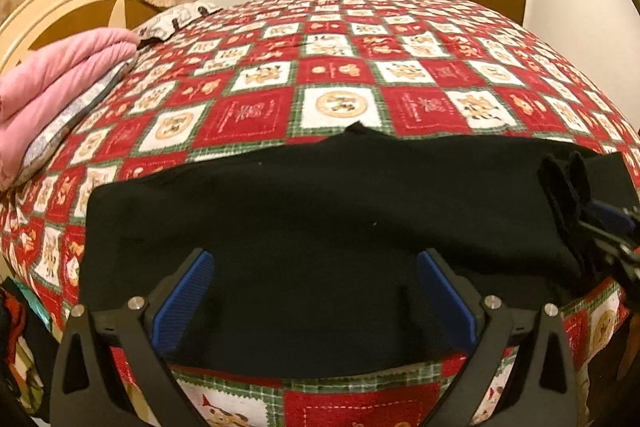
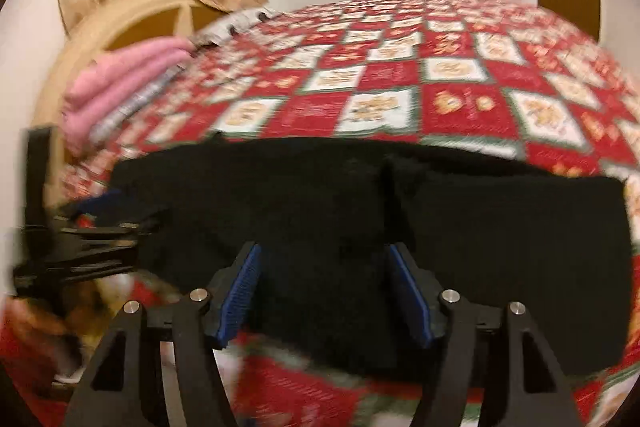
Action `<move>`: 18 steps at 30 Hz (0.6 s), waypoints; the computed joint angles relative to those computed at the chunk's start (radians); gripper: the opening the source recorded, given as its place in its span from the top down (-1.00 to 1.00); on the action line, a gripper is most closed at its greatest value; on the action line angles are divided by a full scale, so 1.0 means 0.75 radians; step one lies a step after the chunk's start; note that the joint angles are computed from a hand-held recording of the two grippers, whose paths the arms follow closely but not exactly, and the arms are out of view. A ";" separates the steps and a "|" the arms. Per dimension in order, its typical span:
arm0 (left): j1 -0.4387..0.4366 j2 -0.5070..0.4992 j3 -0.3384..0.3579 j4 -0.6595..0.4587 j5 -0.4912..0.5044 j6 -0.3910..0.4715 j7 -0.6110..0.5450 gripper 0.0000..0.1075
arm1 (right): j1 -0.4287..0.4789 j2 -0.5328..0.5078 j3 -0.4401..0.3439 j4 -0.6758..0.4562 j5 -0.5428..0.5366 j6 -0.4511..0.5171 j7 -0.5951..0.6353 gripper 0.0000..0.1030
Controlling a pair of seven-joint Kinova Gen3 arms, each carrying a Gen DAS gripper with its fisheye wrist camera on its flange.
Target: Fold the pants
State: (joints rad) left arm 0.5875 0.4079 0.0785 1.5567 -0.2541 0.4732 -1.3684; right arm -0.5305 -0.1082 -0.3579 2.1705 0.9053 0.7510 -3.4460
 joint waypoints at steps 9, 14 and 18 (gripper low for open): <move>-0.015 0.019 0.022 -0.010 0.038 0.012 -0.032 -0.92 | 0.310 -0.214 -0.424 0.109 0.040 0.168 -0.325 0.73; 0.024 0.023 0.004 -0.008 0.012 0.027 -0.024 -0.92 | 0.383 -0.066 -0.401 0.125 0.107 0.017 -0.392 0.76; 0.045 0.024 -0.016 -0.010 -0.016 0.034 0.000 -0.92 | 0.328 0.141 -0.393 0.065 0.320 0.110 -0.462 0.70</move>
